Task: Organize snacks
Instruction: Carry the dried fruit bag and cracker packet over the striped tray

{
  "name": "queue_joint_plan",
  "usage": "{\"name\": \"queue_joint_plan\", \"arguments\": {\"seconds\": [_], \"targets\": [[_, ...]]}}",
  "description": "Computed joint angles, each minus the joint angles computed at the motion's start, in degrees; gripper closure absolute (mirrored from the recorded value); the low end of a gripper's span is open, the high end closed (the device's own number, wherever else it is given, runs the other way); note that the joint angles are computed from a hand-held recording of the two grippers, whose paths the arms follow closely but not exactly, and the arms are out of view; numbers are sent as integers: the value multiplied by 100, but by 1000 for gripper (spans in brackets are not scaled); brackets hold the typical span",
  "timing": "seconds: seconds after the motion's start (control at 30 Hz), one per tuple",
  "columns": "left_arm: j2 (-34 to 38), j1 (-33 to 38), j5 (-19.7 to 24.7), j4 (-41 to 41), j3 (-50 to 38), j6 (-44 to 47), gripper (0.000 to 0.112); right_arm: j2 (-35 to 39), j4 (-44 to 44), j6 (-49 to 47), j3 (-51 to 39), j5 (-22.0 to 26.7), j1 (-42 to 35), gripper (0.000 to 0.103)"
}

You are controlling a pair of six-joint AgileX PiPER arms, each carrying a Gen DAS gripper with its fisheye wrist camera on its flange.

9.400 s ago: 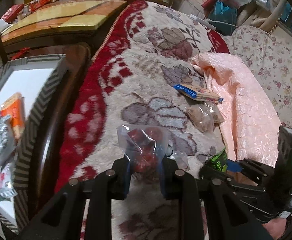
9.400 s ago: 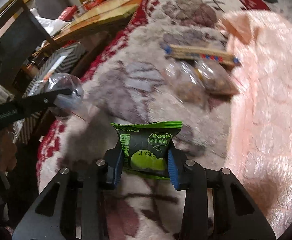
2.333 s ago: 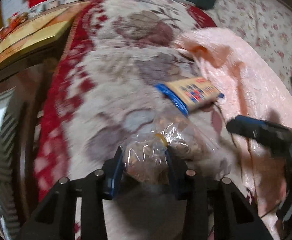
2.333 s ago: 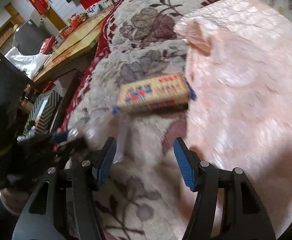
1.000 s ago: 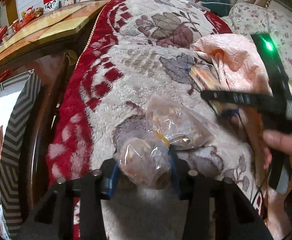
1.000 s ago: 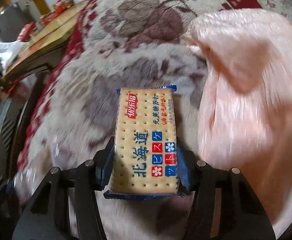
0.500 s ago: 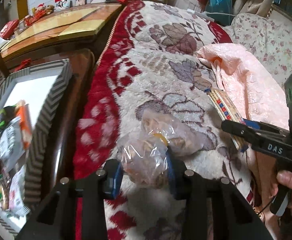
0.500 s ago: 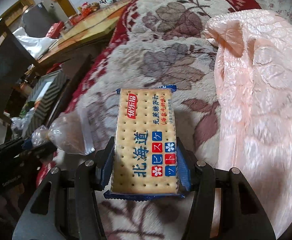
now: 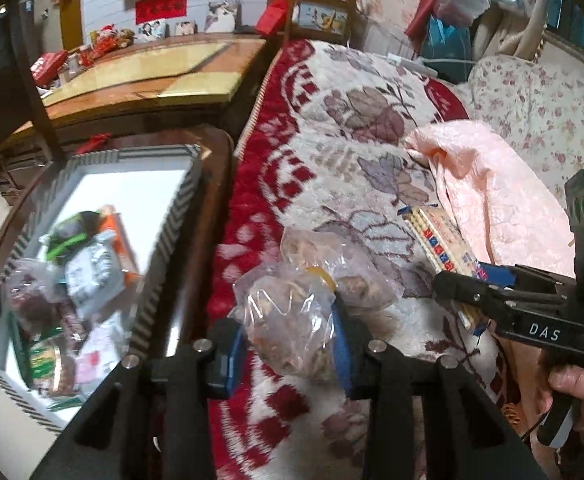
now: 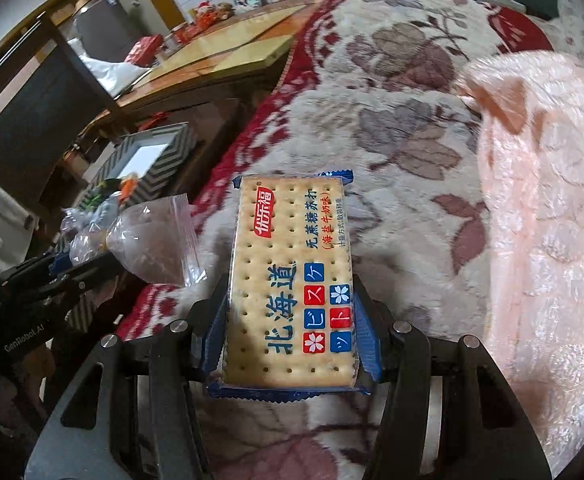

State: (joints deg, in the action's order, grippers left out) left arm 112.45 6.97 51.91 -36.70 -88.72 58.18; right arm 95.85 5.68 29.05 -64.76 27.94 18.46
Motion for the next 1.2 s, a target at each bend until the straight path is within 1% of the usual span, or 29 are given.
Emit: {"name": "queue_joint_plan", "arguments": {"seconds": [0.17, 0.3, 0.53, 0.6, 0.8, 1.0, 1.2], "targets": [[-15, 261, 75, -44, -176, -62, 74, 171, -273, 163, -498, 250, 275, 49], [-12, 440, 82, -67, -285, -96, 74, 354, -281, 144, -888, 423, 416, 49], [130, 742, 92, -48, -599, -236, 74, 847, -361, 4, -1851, 834, 693, 49], [194, 820, 98, -14, -735, -309, 74, 1029, -338, -79, -2183, 999, 753, 49], [468, 1067, 162, 82, -1251, -536, 74, 1519, -249, -285, -3048, 1296, 926, 49], [787, 1294, 236, 172, -1779, -800, 74, 2202, -162, -539, -4246, 1853, 1077, 49], [1309, 1546, 488, 361, -2627, -1218, 74, 3014, -107, -718, -5695, 2519, 1188, 49]]}}
